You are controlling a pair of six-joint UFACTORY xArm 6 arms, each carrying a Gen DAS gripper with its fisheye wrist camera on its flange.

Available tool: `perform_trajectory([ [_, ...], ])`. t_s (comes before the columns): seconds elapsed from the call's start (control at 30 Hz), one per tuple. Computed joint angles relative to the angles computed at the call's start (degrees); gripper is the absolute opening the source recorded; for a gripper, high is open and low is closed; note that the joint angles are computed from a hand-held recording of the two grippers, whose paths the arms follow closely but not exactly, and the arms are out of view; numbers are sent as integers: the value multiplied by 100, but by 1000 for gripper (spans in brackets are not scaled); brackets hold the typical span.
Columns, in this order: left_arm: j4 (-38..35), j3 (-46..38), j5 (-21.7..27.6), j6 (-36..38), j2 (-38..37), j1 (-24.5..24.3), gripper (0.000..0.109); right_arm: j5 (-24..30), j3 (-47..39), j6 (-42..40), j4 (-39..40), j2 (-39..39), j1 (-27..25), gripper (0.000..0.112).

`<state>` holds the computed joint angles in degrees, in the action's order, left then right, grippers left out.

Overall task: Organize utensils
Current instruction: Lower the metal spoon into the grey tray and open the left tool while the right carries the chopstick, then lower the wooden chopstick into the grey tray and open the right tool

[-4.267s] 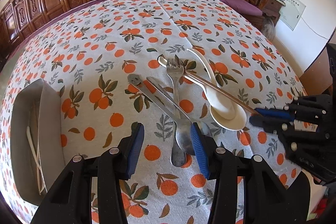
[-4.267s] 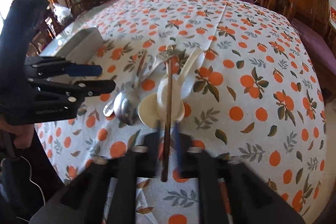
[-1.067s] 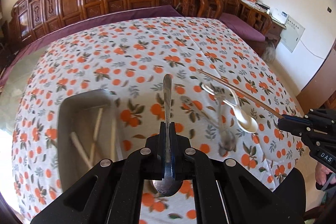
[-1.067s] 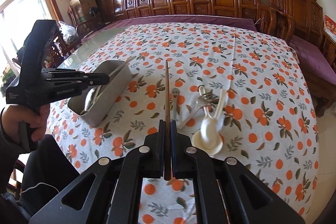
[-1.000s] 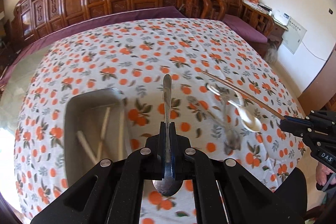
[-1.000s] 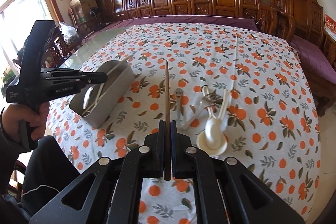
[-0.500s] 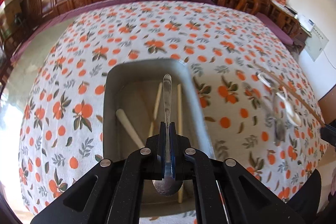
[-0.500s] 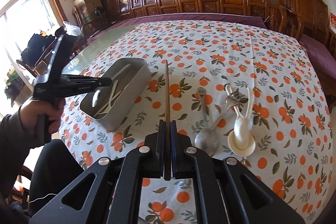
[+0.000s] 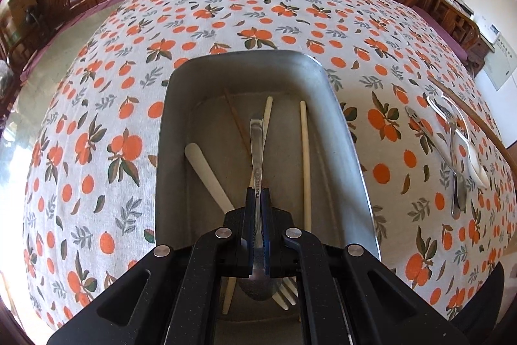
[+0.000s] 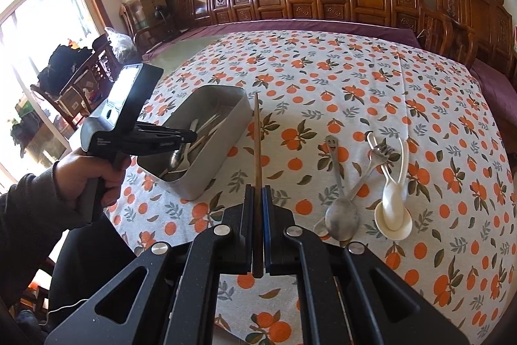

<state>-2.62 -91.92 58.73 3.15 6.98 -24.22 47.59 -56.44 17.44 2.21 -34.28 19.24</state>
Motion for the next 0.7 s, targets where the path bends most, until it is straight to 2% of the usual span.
perform_trajectory([
  [0.33,-263,290,-154,303,-473,278,5,-82,-467,295,-252,532,446,6],
  [0.7,-522,481,-238,788,-936,746,5,-240,-1372,406,-120,1784,883,6],
])
